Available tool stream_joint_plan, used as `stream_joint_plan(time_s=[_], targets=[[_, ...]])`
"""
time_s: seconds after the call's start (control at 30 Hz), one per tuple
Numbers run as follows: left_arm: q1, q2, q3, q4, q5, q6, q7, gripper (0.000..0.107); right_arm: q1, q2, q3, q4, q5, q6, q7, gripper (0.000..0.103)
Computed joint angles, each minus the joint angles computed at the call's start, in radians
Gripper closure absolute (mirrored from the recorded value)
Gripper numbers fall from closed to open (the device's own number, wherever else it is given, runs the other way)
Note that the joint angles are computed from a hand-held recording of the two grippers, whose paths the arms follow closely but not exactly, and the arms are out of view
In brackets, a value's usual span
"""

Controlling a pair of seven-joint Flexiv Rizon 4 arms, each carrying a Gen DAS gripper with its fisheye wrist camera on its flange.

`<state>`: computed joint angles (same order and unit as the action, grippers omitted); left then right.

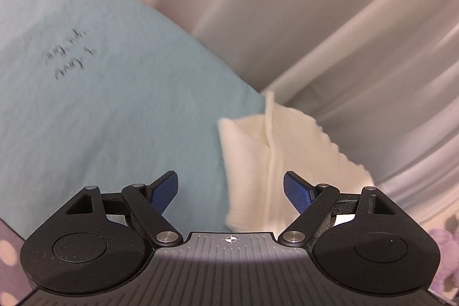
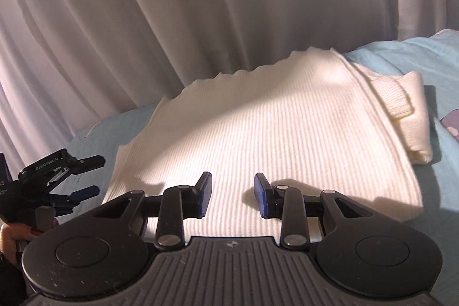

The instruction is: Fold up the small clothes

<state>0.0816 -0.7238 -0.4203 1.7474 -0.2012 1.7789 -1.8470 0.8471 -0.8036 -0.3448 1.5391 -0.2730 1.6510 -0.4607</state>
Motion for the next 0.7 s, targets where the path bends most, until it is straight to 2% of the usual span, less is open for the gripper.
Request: stream_joint_plan(time_s=[0.07,0.17,0.23,0.3,0.37,0.47,0.53,0.57,0.63,0.7], targets=[[0.090,-0.040,-0.126,0.001,0.040,0.005,0.020,0.021,0.002,-0.007,0.004,-0.015,-0.012,-0.008,-0.010,0.072],[0.159,-0.092,-0.232,-0.013,0.064,-0.015,0.032,0.024,0.015,-0.017,-0.004,-0.033,-0.034,-0.020,-0.021,0.072],[0.178,-0.118,-0.267,-0.019,0.071,0.000,0.032,0.026,0.029,-0.024,-0.022,-0.044,-0.050,-0.035,-0.024,0.072],[0.200,-0.135,-0.298,-0.021,0.074,-0.004,0.021,0.034,0.074,-0.028,-0.080,-0.035,-0.064,-0.037,-0.010,0.072],[0.215,-0.148,-0.322,-0.028,0.070,-0.028,0.015,0.048,0.117,-0.044,-0.144,-0.035,-0.073,-0.031,0.007,0.072],[0.215,-0.163,-0.330,-0.040,0.072,-0.032,0.024,0.057,0.162,-0.064,-0.212,-0.036,-0.072,-0.034,0.028,0.072],[0.229,-0.185,-0.357,-0.049,0.069,-0.042,0.030,0.064,0.153,-0.069,-0.200,-0.044,-0.072,-0.042,0.029,0.074],[0.235,-0.195,-0.370,-0.055,0.067,-0.053,0.034,0.075,0.143,-0.066,-0.182,-0.047,-0.075,-0.052,0.027,0.076],[0.240,-0.207,-0.383,-0.058,0.060,-0.051,0.040,0.080,0.117,-0.060,-0.143,-0.053,-0.089,-0.070,0.021,0.080],[0.249,-0.222,-0.402,-0.059,0.064,-0.036,0.042,0.085,0.140,-0.068,-0.183,-0.044,-0.101,-0.074,0.045,0.082]])
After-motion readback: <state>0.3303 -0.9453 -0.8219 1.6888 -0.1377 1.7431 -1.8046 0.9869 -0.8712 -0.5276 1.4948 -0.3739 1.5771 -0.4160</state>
